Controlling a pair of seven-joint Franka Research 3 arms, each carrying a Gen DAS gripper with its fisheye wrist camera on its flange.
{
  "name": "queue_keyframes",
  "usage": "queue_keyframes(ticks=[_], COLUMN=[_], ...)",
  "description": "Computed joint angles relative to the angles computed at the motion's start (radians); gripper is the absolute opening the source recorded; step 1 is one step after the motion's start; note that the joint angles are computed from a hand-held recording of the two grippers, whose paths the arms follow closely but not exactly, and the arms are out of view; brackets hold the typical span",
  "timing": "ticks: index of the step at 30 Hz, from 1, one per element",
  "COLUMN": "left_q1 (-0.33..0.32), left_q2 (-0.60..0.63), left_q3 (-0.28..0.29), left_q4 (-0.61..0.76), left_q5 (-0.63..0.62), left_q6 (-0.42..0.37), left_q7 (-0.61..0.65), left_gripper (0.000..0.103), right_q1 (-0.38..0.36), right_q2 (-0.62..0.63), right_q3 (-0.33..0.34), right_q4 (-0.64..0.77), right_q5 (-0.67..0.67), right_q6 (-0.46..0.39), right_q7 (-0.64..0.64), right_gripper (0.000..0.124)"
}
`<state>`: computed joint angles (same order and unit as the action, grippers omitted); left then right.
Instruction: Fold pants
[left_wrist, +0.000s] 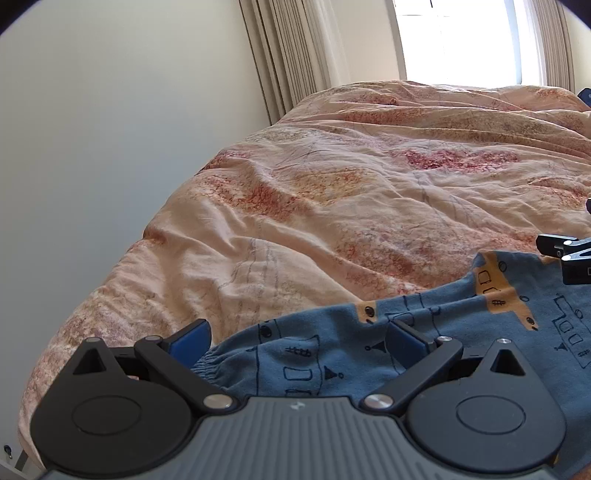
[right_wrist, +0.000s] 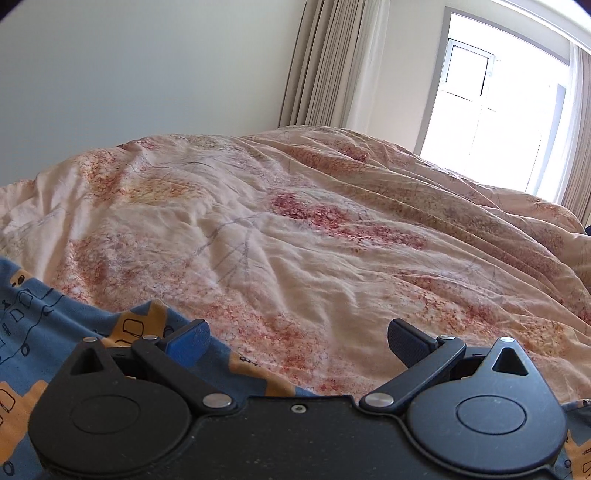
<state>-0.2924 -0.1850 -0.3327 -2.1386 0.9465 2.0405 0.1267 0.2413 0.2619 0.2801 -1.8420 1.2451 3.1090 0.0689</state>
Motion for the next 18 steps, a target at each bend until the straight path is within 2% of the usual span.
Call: queue_keyframes(ticks=[5, 8, 13, 18], left_q1=[-0.026, -0.05, -0.092, -0.131], left_q2=[0.054, 0.101, 0.201, 0.288], left_q3=[-0.022, -0.021, -0.005, 0.025], left_q4=[0.071, 0.122, 0.227, 0.316], left_q5=[0.039, 0.048, 0.059, 0.065], left_q6=[-0.014, -0.006, 0.035, 0.13], left_q7=[0.033, 0.039, 0.053, 0.093], left_gripper=[0.103, 0.103, 0.103, 0.103], right_q1=[-0.008, -0.033, -0.037, -0.064], right_q2=[-0.021, -0.04, -0.07, -0.121], right_q3=[-0.024, -0.031, -0.086, -0.167], right_q4=[0.002, 0.015, 0.021, -0.025], right_q5=[-0.015, 0.065, 0.129, -0.009], right_q6=[-0.017, -0.04, -0.052, -0.168], right_q7=[0.061, 0.062, 0.105, 0.28], right_gripper=[0.102, 0.103, 0.103, 0.103])
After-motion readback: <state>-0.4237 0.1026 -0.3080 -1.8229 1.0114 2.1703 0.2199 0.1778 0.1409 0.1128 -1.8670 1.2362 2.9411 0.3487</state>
